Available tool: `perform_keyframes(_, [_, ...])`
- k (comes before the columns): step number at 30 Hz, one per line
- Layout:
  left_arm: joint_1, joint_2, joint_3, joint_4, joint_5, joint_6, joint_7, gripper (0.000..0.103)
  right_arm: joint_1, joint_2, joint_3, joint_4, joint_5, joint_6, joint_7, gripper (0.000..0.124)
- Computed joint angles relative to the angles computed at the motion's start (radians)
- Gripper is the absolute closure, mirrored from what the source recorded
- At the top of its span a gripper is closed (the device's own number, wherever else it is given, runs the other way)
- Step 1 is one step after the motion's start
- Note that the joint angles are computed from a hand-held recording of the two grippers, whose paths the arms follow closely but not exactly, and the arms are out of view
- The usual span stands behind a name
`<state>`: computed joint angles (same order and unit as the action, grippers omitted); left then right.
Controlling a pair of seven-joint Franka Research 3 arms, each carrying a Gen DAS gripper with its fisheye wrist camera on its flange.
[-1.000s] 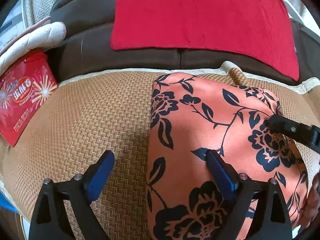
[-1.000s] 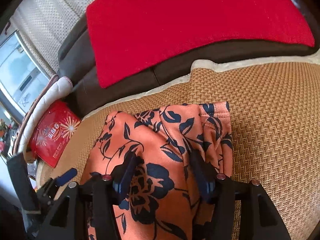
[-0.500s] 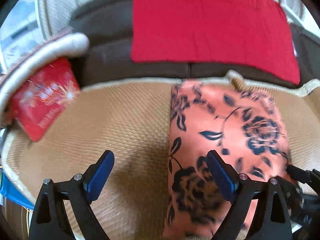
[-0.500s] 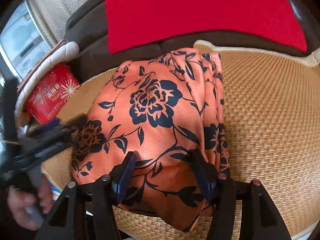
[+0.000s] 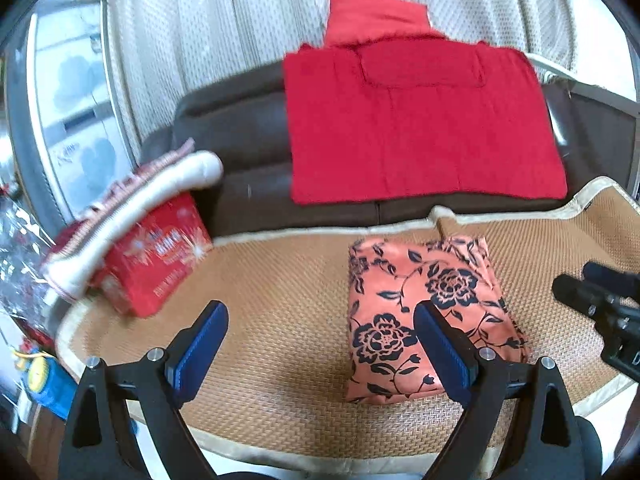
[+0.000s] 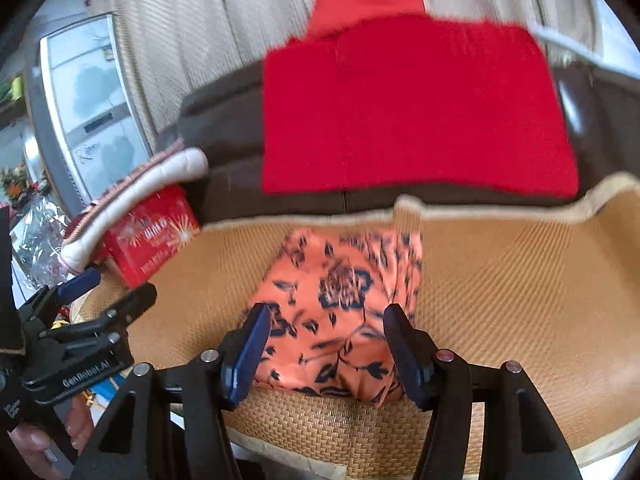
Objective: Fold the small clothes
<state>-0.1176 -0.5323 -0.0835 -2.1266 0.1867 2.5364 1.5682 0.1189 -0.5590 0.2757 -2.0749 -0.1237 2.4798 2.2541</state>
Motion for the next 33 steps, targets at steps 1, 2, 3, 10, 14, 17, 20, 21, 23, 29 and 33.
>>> perform_keyframes(1, [0.006,-0.021,-0.006,-0.002,0.011,0.001,-0.003,0.009,-0.014,-0.014,0.015,0.014,-0.022,-0.013,0.012,0.059])
perform_keyframes(2, [0.007,-0.032,-0.007,-0.003,0.014,-0.002,-0.005,0.009,-0.021,-0.023,0.023,0.023,-0.032,-0.021,0.02,0.057])
perform_keyframes(3, [0.009,-0.046,-0.009,-0.002,0.018,-0.007,-0.009,0.009,-0.029,-0.033,0.032,0.037,-0.041,-0.034,0.032,0.056])
perform_keyframes(10, [0.013,-0.128,-0.007,0.016,0.033,-0.048,-0.038,0.009,-0.064,-0.103,0.066,0.084,-0.073,-0.105,0.091,0.053])
perform_keyframes(14, [0.005,-0.169,0.001,0.025,0.024,-0.052,-0.047,0.009,-0.087,-0.138,0.085,0.101,-0.088,-0.128,0.114,0.049])
perform_keyframes(17, [-0.005,-0.194,0.016,0.032,0.014,-0.042,-0.043,0.008,-0.099,-0.15,0.103,0.12,-0.102,-0.149,0.113,0.045])
perform_keyframes(20, [-0.004,-0.21,0.022,0.047,0.01,-0.049,-0.045,0.008,-0.098,-0.152,0.117,0.145,-0.105,-0.165,0.105,0.044])
perform_keyframes(21, [-0.005,-0.214,0.025,0.054,0.008,-0.052,-0.044,0.008,-0.094,-0.15,0.117,0.149,-0.102,-0.164,0.101,0.044])
perform_keyframes(23, [-0.006,-0.223,0.034,0.065,0.001,-0.051,-0.043,0.008,-0.087,-0.148,0.121,0.155,-0.096,-0.154,0.099,0.044])
perform_keyframes(29, [0.005,-0.232,0.051,0.103,-0.011,-0.063,-0.048,0.008,-0.091,-0.137,0.155,0.19,-0.117,-0.136,0.085,0.041])
perform_keyframes(33, [0.025,-0.24,0.051,0.116,-0.002,-0.062,-0.056,0.008,-0.095,-0.133,0.172,0.208,-0.126,-0.132,0.084,0.041])
